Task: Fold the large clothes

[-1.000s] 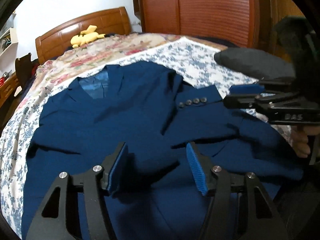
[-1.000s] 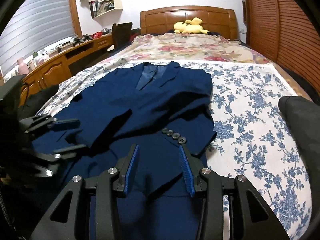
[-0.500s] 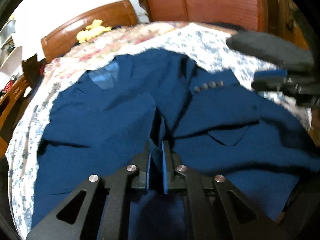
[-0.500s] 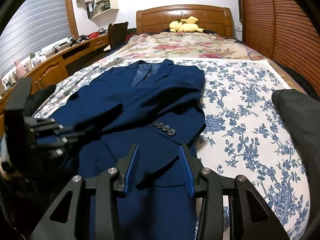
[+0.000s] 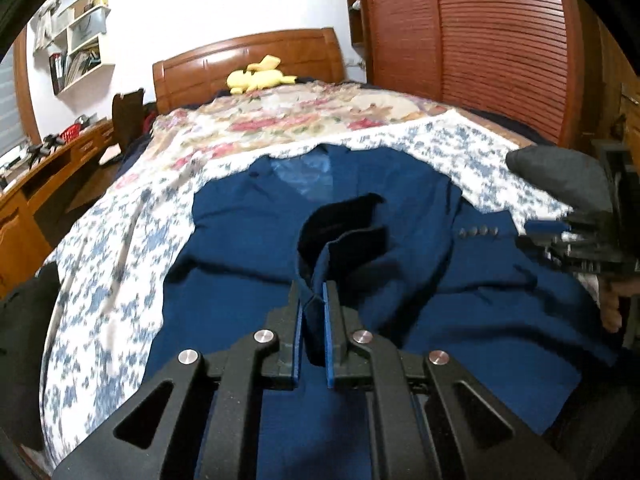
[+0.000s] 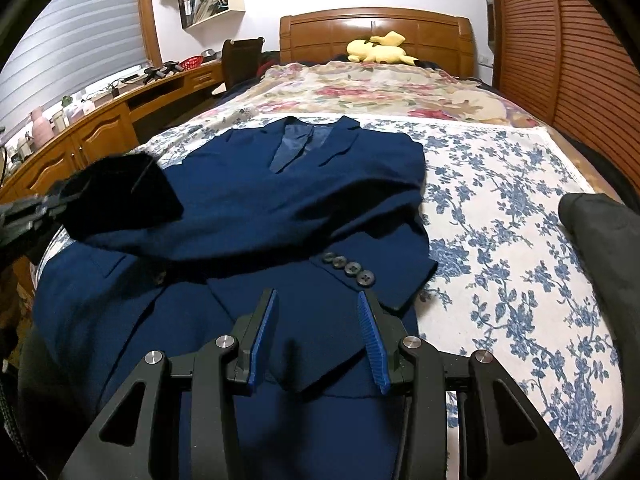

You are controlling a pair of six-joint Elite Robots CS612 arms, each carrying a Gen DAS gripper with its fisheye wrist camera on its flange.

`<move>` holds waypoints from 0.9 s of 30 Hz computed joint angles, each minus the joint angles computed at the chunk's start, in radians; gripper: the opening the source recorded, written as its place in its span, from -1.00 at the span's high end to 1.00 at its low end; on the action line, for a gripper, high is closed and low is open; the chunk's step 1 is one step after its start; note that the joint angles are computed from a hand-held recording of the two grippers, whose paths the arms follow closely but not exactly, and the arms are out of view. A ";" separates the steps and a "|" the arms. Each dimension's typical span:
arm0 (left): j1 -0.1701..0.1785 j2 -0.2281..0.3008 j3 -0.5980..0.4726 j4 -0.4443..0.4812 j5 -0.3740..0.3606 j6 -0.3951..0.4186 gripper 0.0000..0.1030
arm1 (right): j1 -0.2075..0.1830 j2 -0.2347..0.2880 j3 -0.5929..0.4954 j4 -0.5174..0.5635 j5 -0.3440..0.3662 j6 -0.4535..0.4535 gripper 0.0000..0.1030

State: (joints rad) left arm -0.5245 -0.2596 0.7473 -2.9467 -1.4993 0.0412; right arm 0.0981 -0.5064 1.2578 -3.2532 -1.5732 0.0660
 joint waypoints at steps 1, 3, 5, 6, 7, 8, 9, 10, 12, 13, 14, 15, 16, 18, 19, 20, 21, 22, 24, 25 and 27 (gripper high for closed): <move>0.001 -0.004 0.012 0.004 0.003 -0.003 0.82 | 0.001 0.002 -0.006 0.005 0.000 -0.001 0.18; 0.004 -0.007 0.028 0.013 -0.003 -0.018 0.82 | 0.002 0.007 -0.016 0.015 -0.001 -0.003 0.18; 0.006 -0.005 0.031 0.032 -0.003 -0.031 0.82 | 0.004 0.011 -0.026 0.020 0.000 -0.006 0.18; 0.007 -0.004 0.032 0.043 -0.003 -0.037 0.82 | 0.005 0.014 -0.032 0.025 -0.001 -0.007 0.18; 0.008 -0.008 0.044 0.040 -0.001 -0.039 0.82 | 0.007 0.016 -0.038 0.031 -0.002 -0.009 0.18; 0.009 -0.010 0.051 0.041 0.001 -0.042 0.82 | 0.008 0.019 -0.043 0.035 -0.002 -0.012 0.18; 0.010 -0.011 0.055 0.042 -0.001 -0.043 0.82 | 0.009 0.021 -0.048 0.037 -0.001 -0.015 0.18; 0.011 -0.012 0.061 0.039 -0.005 -0.048 0.82 | 0.010 0.023 -0.053 0.041 -0.002 -0.018 0.18; 0.015 -0.017 0.072 0.035 -0.017 -0.058 0.82 | 0.011 0.027 -0.061 0.048 -0.004 -0.025 0.18; 0.016 -0.019 0.078 0.034 -0.025 -0.061 0.82 | 0.011 0.028 -0.064 0.051 -0.002 -0.026 0.18; 0.018 -0.023 0.087 0.034 -0.044 -0.069 0.82 | 0.011 0.030 -0.067 0.054 0.000 -0.025 0.18; 0.021 -0.026 0.093 0.034 -0.059 -0.076 0.74 | 0.011 0.031 -0.070 0.059 0.001 -0.024 0.18; 0.023 -0.032 0.105 0.034 -0.070 -0.085 0.73 | 0.011 0.032 -0.073 0.062 0.001 -0.025 0.18; 0.022 -0.042 0.127 0.021 -0.066 -0.087 0.59 | 0.011 0.034 -0.076 0.066 0.001 -0.026 0.18; 0.022 -0.048 0.139 0.009 -0.061 -0.083 0.52 | 0.011 0.034 -0.078 0.067 0.002 -0.027 0.18; 0.021 -0.054 0.154 -0.006 -0.051 -0.079 0.35 | 0.012 0.035 -0.079 0.068 0.003 -0.028 0.18; 0.020 -0.060 0.168 -0.023 -0.039 -0.075 0.24 | 0.012 0.036 -0.080 0.069 0.002 -0.029 0.18; 0.021 -0.064 0.176 -0.032 -0.037 -0.072 0.21 | 0.012 0.036 -0.081 0.070 0.003 -0.031 0.18; 0.023 -0.072 0.190 -0.041 -0.036 -0.070 0.18 | 0.013 0.037 -0.083 0.073 0.002 -0.032 0.18; 0.024 -0.074 0.192 -0.042 -0.037 -0.069 0.18 | 0.013 0.037 -0.083 0.072 0.003 -0.032 0.18; 0.025 -0.076 0.192 -0.044 -0.042 -0.062 0.17 | 0.014 0.037 -0.085 0.075 0.002 -0.032 0.18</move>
State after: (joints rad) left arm -0.4996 -0.3358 0.9389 -2.9910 -1.5412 -0.0208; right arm 0.1117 -0.4689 1.1731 -3.1780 -1.5717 0.0341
